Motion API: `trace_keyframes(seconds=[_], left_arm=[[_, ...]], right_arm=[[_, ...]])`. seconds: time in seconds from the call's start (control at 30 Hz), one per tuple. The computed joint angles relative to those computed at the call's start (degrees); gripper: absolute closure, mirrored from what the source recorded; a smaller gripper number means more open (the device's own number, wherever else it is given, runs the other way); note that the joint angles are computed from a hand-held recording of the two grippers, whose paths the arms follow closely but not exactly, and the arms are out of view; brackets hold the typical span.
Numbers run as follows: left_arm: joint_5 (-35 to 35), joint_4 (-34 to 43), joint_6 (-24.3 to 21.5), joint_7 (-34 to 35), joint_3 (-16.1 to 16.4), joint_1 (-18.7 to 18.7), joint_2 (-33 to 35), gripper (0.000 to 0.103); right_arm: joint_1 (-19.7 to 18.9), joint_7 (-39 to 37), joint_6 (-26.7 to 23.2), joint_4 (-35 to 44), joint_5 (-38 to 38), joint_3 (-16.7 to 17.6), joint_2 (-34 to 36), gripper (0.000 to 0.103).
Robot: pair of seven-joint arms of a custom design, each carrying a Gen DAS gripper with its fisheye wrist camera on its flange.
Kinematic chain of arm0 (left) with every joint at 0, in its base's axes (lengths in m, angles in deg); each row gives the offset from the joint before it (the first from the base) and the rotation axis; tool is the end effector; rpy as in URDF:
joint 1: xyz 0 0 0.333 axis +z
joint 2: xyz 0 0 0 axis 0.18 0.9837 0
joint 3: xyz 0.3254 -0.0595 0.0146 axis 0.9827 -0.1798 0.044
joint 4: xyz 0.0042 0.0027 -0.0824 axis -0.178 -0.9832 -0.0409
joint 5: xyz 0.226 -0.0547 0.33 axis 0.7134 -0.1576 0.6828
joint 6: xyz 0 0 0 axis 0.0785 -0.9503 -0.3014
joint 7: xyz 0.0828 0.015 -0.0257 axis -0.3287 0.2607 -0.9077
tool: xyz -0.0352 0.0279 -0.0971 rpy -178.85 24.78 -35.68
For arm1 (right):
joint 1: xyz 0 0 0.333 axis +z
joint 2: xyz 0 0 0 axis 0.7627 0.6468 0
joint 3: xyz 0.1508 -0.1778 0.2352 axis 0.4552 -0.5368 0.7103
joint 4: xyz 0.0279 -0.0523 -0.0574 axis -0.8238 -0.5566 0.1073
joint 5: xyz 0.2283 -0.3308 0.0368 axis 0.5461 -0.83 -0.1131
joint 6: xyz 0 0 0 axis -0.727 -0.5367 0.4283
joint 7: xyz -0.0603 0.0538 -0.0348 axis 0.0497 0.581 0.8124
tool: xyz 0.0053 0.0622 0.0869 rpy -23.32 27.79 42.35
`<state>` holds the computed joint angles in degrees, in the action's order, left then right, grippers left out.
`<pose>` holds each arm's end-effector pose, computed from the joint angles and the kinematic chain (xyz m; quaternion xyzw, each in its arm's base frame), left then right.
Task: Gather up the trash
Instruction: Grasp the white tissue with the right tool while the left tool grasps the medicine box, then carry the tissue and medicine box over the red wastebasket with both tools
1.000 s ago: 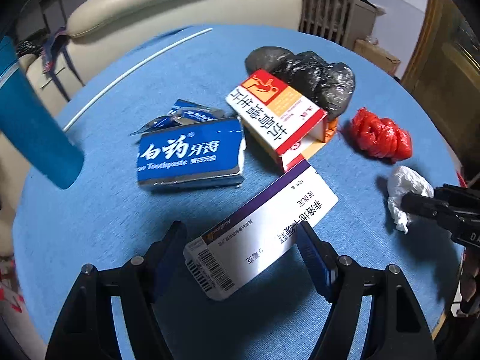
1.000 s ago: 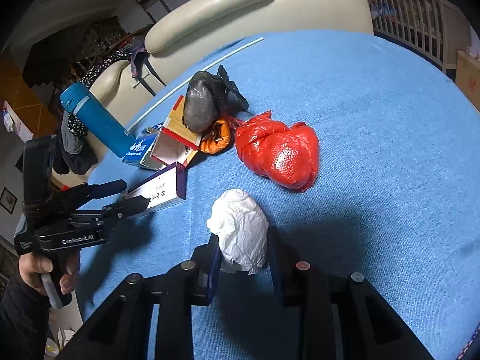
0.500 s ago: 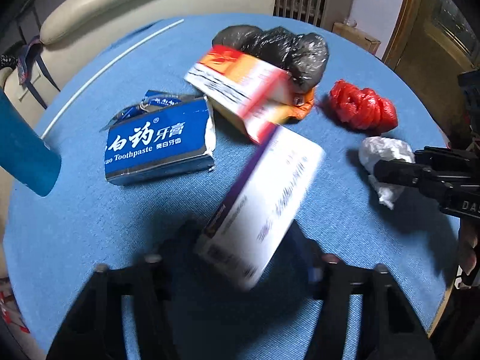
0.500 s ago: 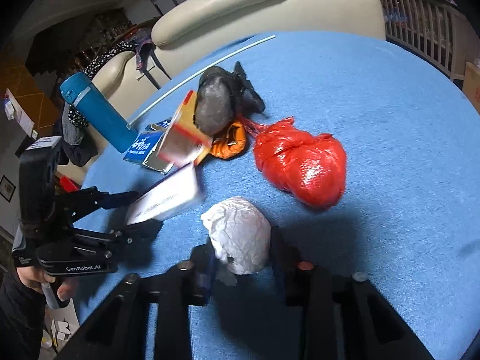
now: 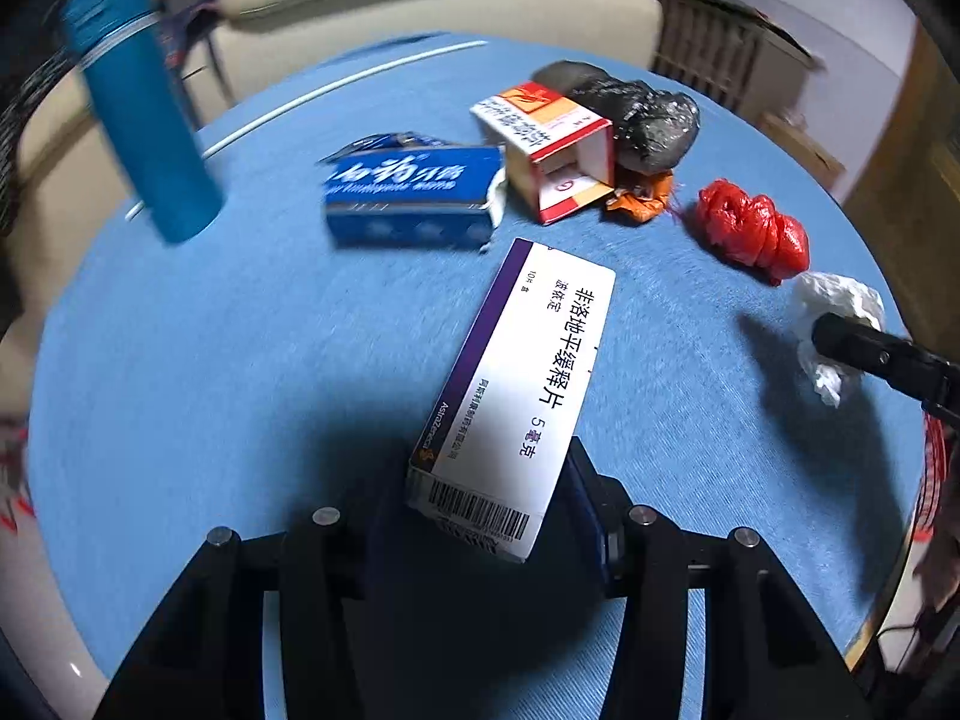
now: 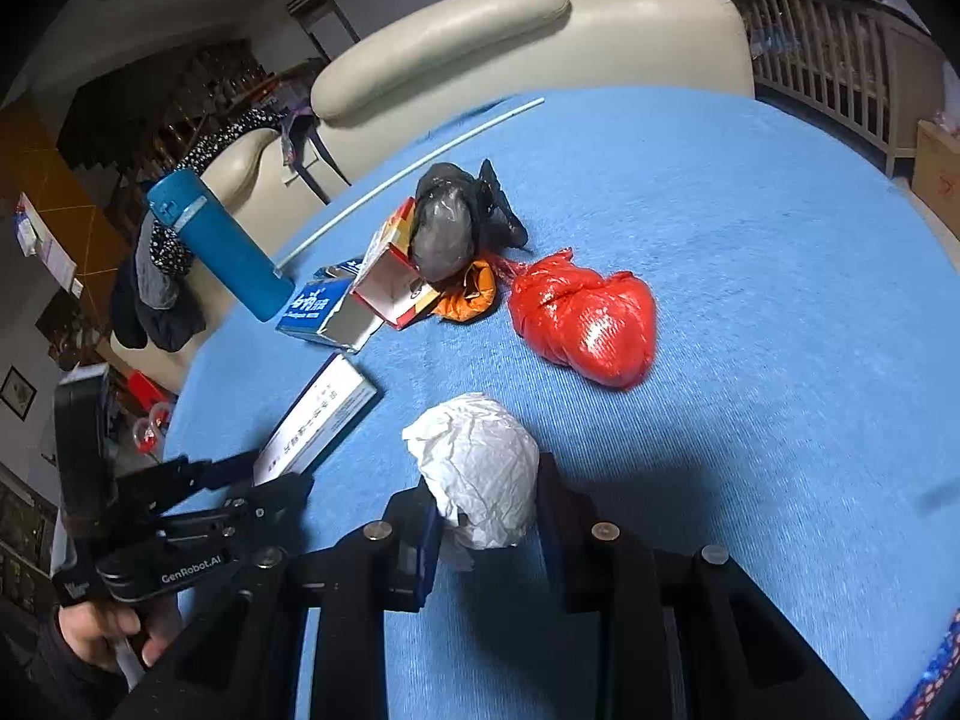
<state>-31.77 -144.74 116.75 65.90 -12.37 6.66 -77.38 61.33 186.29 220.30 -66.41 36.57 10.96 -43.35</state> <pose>0.6448 -0.1490 0.5079 -0.5141 0.8161 -0.2317 0.1264 0.5965 0.1301 0.5173 -0.5769 0.7240 -0.1154 0.3603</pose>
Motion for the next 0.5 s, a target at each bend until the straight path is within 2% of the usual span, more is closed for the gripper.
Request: trace_keyframes(seconds=[0.23,0.5], left_arm=[[-1.8,-10.1,5.2,-5.6,0.3,-0.7,-7.1,0.051],[0.3,-13.5,5.7,-9.6,0.8,-1.7,-11.2,0.051]], right_arm=[[0.7,2.2,2.5,-5.4,-0.7,-0.1,-4.6,0.073],[1.2,5.0,5.0,-10.0,-2.6,-0.4,-9.2,0.073]])
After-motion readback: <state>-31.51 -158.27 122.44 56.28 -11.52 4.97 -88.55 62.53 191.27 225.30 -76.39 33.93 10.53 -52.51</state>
